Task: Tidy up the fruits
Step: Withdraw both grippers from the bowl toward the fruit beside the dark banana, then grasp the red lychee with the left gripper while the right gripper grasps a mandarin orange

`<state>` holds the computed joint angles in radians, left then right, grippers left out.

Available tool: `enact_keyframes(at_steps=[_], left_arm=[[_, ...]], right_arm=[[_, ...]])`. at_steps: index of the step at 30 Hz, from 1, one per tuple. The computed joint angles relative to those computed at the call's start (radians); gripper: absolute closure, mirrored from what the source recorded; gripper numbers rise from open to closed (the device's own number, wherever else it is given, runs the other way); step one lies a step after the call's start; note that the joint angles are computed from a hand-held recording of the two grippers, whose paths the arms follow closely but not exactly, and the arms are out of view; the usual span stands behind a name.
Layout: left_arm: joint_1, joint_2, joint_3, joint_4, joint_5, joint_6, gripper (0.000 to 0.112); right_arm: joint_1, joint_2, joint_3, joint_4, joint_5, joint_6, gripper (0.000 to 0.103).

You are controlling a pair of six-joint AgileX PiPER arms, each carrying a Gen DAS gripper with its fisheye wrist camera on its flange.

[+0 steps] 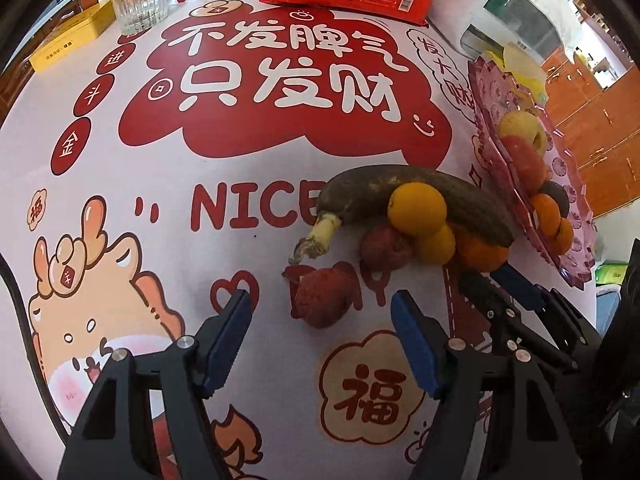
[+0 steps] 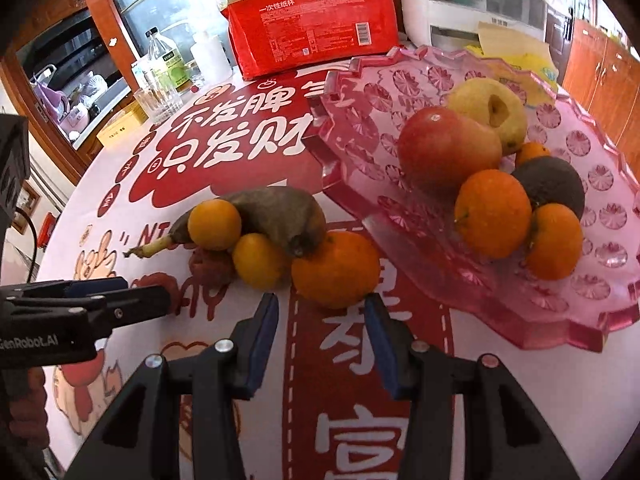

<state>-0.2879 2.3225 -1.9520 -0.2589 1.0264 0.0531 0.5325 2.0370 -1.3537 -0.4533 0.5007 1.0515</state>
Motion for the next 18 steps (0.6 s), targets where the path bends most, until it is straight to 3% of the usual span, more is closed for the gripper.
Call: enact_keyframes(at_steps=[18], left_arm=[[-0.009, 0.035, -0.010, -0.011, -0.026, 0.001, 0.073]], right_arm=[[0.031, 0.052, 0.003, -0.335, 0.010, 0.240, 0.058]])
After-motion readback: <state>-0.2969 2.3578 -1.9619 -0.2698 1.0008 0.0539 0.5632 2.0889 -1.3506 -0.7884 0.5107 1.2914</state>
